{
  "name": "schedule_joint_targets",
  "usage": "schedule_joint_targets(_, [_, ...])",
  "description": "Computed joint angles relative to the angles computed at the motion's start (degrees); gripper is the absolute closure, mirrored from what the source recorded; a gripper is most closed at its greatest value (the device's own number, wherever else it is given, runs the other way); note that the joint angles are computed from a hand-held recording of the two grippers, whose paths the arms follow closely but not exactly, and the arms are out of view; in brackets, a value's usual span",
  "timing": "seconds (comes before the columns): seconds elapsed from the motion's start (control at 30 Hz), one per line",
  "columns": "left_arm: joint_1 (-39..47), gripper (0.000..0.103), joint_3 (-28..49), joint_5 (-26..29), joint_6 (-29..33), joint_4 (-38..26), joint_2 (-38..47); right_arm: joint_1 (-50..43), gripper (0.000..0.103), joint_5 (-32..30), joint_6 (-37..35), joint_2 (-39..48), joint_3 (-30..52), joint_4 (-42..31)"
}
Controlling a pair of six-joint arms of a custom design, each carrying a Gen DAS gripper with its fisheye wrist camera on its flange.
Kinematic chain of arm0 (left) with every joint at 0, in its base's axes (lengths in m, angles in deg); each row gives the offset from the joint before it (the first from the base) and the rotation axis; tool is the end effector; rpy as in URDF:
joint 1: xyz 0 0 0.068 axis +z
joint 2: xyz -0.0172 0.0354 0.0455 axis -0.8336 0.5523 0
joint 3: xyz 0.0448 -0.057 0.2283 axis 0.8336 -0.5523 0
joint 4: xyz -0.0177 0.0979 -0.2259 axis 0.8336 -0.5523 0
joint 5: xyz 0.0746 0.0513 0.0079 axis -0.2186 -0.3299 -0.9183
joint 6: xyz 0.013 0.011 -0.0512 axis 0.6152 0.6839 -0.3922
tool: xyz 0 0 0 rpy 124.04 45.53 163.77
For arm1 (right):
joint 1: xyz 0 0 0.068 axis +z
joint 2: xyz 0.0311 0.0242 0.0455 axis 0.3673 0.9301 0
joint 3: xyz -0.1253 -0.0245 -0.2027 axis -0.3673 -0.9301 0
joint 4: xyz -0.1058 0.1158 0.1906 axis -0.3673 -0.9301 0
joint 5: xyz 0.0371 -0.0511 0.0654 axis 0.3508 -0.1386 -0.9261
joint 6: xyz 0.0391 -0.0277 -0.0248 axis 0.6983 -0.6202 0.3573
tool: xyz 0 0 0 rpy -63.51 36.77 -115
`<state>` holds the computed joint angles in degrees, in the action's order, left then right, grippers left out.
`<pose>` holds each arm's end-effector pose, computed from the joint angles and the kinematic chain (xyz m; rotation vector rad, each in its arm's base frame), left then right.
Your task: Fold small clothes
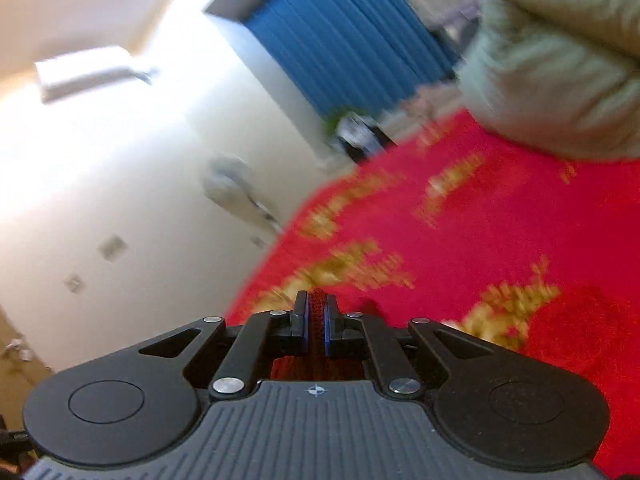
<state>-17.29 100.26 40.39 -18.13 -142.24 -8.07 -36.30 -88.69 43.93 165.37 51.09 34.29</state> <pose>0.1796 0.1123 0.3933 0.0022 2.2093 -0.4932 0.2149 -0.2788 0.3139 0.3591 1.9031 0.7592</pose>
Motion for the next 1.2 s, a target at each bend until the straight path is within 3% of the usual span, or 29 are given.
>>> schedule_joint_targets(0.07, [-4.93, 0.093, -2.23, -4.75, -6.32, 7.26, 3.86, 4.71, 0.097, 5.36, 2.80, 2.93, 0.37, 4.55])
schedule_joint_targets(0.2, [-10.36, 0.093, 3.46, -10.07, -13.41, 16.41, 17.99, 13.07, 0.097, 14.21, 3.26, 9.88, 5.51, 8.90])
schedule_joint_targets(0.37, [-13.00, 0.092, 11.17, -12.47, -19.83, 23.30, 35.40, 21.27, 0.097, 24.08, 4.23, 24.77, 20.72, 7.86])
schedule_joint_targets(0.43, [-13.82, 0.088, 16.33, -16.51, -22.61, 19.88, 41.43, 22.73, 0.097, 25.38, 4.75, 28.51, 22.09, 9.30])
schedule_joint_targets(0.53, [-14.06, 0.084, 15.66, -15.60, -24.74, 23.32, 40.79, 23.14, 0.095, 26.56, 3.18, 27.09, 13.57, 15.34])
schedule_joint_targets(0.6, [-14.88, 0.084, 16.25, -17.91, -23.36, 22.69, 41.32, 23.69, 0.090, 28.22, 3.02, 26.77, 12.79, 16.08])
schedule_joint_targets(0.67, [-14.64, 0.077, 16.29, -18.38, -22.86, 23.26, 41.34, 23.34, 0.088, 28.18, 3.96, 24.85, 9.62, 20.73])
schedule_joint_targets(0.8, [-11.91, 0.071, 8.91, -18.20, -29.13, 30.63, 36.26, 21.02, 0.082, 28.60, 11.13, 25.27, 10.18, 23.34])
schedule_joint_targets(0.9, [-9.76, 0.068, 7.83, -21.14, -30.66, 30.31, 35.29, 19.63, 0.081, 28.90, 11.63, 24.77, 9.73, 25.16])
schedule_joint_targets(0.93, [-9.48, 0.062, 8.54, -23.14, -29.60, 28.53, 35.86, 19.27, 0.075, 28.68, 10.95, 25.25, 10.67, 24.18])
schedule_joint_targets(1.03, [-9.07, 0.059, 12.55, -26.74, -26.22, 21.62, 39.36, 18.98, 0.060, 26.59, 5.33, 28.84, 17.46, 14.56])
schedule_joint_targets(1.1, [-8.73, 0.058, 13.02, -25.31, -22.41, 19.94, 39.85, 19.93, 0.060, 28.22, 0.19, 29.32, 18.78, 9.98])
schedule_joint_targets(1.2, [-9.12, 0.058, 12.57, -22.17, -17.62, 18.38, 39.78, 21.66, 0.061, 32.37, -5.85, 27.41, 16.14, 8.77])
